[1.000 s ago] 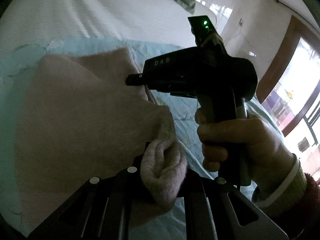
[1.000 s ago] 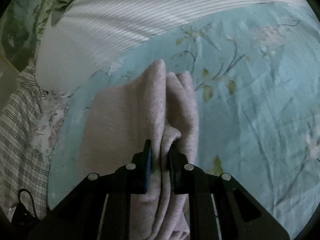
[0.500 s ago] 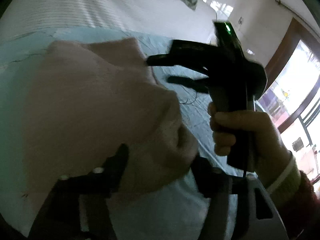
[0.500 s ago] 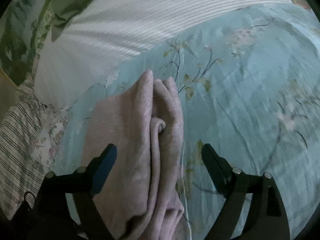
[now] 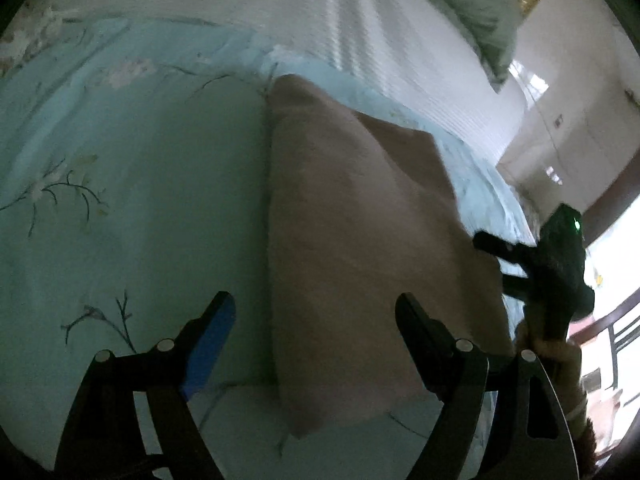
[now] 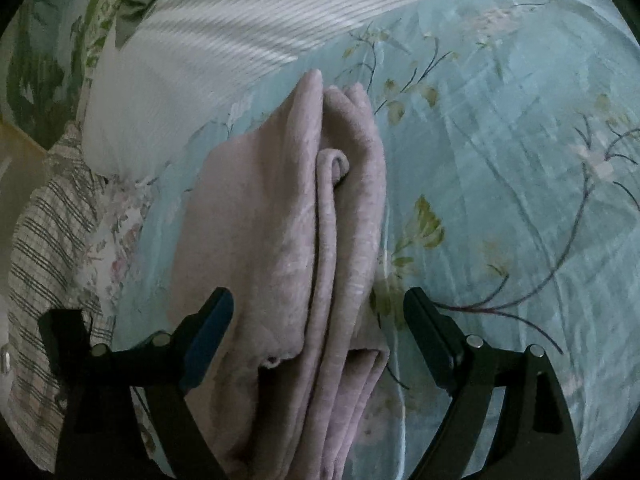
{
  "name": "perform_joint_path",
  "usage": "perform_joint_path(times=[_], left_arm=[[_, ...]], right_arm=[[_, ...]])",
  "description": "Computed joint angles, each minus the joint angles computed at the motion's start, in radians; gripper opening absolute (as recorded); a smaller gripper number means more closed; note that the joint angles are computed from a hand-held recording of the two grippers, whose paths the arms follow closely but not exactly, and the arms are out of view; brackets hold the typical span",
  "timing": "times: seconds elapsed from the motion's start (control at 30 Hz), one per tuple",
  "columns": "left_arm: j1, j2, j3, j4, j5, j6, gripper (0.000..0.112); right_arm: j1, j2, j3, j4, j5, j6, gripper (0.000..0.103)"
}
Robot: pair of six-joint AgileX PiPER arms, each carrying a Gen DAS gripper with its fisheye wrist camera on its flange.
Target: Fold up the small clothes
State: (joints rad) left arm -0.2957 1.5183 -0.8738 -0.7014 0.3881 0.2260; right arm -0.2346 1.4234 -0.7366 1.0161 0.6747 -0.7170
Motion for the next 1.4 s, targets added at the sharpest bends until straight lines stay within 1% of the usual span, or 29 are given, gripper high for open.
perform_joint_path(times=[0.03, 0.07, 0.1, 0.13, 0.2, 0.23, 0.27, 0.33, 0.37, 0.4, 0.43, 0.47, 0.5, 0.53, 0.57, 0.6, 0.7, 0.77, 0.83, 0.9, 0.97, 1.03, 1.13, 1.2, 1.23, 1.3, 1.33, 1.37, 1.4], left_arm=[[0.014, 0.027, -0.026, -0.033, 0.018, 0.031, 0.083], [0.029, 0.052, -0.038, -0.099, 0.037, 0.097, 0.083], [0.061, 0.081, -0.052, -0.173, 0.074, 0.18, 0.083], [0.073, 0.115, -0.073, -0.22, 0.103, 0.226, 0.083], [0.099, 0.211, -0.145, -0.279, 0.172, 0.279, 0.083], [0.11, 0.255, -0.178, -0.311, 0.193, 0.307, 0.085], [0.114, 0.284, -0.202, -0.341, 0.199, 0.339, 0.088], [0.101, 0.306, -0.23, -0.344, 0.188, 0.347, 0.089], [0.093, 0.323, -0.262, -0.311, 0.19, 0.327, 0.086], [0.09, 0.343, -0.288, -0.296, 0.187, 0.321, 0.081], [0.081, 0.357, -0.306, -0.28, 0.182, 0.305, 0.068], [0.08, 0.367, -0.32, -0.263, 0.183, 0.289, 0.055], [0.091, 0.36, -0.311, -0.278, 0.193, 0.309, 0.049], [0.094, 0.35, -0.299, -0.287, 0.189, 0.315, 0.042], [0.095, 0.331, -0.278, -0.31, 0.177, 0.336, 0.038], [0.091, 0.306, -0.252, -0.337, 0.161, 0.356, 0.036], [0.101, 0.168, -0.132, -0.363, 0.129, 0.392, 0.034], [0.106, 0.071, -0.067, -0.328, 0.104, 0.369, 0.033], [0.144, -0.048, 0.009, -0.282, 0.105, 0.336, 0.033], [0.203, -0.149, 0.071, -0.248, 0.126, 0.319, 0.033], [0.285, -0.235, 0.121, -0.209, 0.169, 0.308, 0.033], [0.386, -0.31, 0.169, -0.196, 0.229, 0.325, 0.033], [0.486, -0.394, 0.231, -0.188, 0.272, 0.357, 0.033], [0.517, -0.43, 0.271, -0.177, 0.268, 0.374, 0.033], [0.521, -0.425, 0.284, -0.181, 0.262, 0.378, 0.034], [0.568, -0.392, 0.311, -0.212, 0.278, 0.424, 0.035], [0.568, -0.375, 0.323, -0.214, 0.263, 0.428, 0.036], [0.573, -0.351, 0.337, -0.223, 0.244, 0.443, 0.039], [0.597, -0.339, 0.347, -0.237, 0.253, 0.474, 0.041]], right_arm=[[0.007, 0.012, -0.007, -0.003, -0.002, -0.004, 0.09], [0.016, 0.015, -0.011, -0.012, -0.009, 0.004, 0.09], [0.032, 0.018, -0.018, -0.027, -0.023, 0.016, 0.09], [0.049, 0.025, -0.03, -0.053, -0.034, 0.035, 0.09], [0.083, 0.041, -0.057, -0.135, -0.046, 0.097, 0.09], [0.099, 0.049, -0.068, -0.153, -0.055, 0.109, 0.091], [0.106, 0.056, -0.073, -0.154, -0.065, 0.106, 0.091], [0.1, 0.083, -0.087, -0.123, -0.049, 0.086, 0.089], [0.107, 0.092, -0.097, -0.131, -0.045, 0.088, 0.084], [0.117, 0.098, -0.108, -0.149, -0.045, 0.108, 0.058], [0.122, 0.114, -0.121, -0.15, -0.028, 0.129, 0.054], [0.129, 0.114, -0.12, -0.152, -0.036, 0.146, 0.052], [0.144, 0.102, -0.117, -0.164, -0.054, 0.166, 0.045], [0.155, 0.088, -0.113, -0.165, -0.063, 0.175, 0.041], [0.165, 0.07, -0.106, -0.151, -0.069, 0.175, 0.038], [0.177, 0.053, -0.099, -0.121, -0.067, 0.157, 0.036], [0.258, 0.023, -0.098, -0.086, -0.088, 0.155, 0.035], [0.337, 0.02, -0.105, -0.069, -0.121, 0.154, 0.035], [0.398, 0.028, -0.106, -0.011, -0.143, 0.116, 0.035], [0.463, 0.06, -0.121, 0.068, -0.164, 0.063, 0.035], [0.527, 0.102, -0.131, 0.163, -0.186, -0.006, 0.035], [0.576, 0.136, -0.143, 0.212, -0.202, -0.048, 0.035], [0.644, 0.19, -0.166, 0.256, -0.222, -0.088, 0.035], [0.663, 0.221, -0.177, 0.248, -0.225, -0.081, 0.035], [0.665, 0.235, -0.181, 0.244, -0.228, -0.073, 0.036], [0.652, 0.251, -0.177, 0.259, -0.215, -0.079, 0.038], [0.645, 0.256, -0.175, 0.257, -0.209, -0.076, 0.041], [0.648, 0.259, -0.175, 0.229, -0.216, -0.048, 0.042], [0.657, 0.26, -0.176, 0.191, -0.229, -0.01, 0.045]])
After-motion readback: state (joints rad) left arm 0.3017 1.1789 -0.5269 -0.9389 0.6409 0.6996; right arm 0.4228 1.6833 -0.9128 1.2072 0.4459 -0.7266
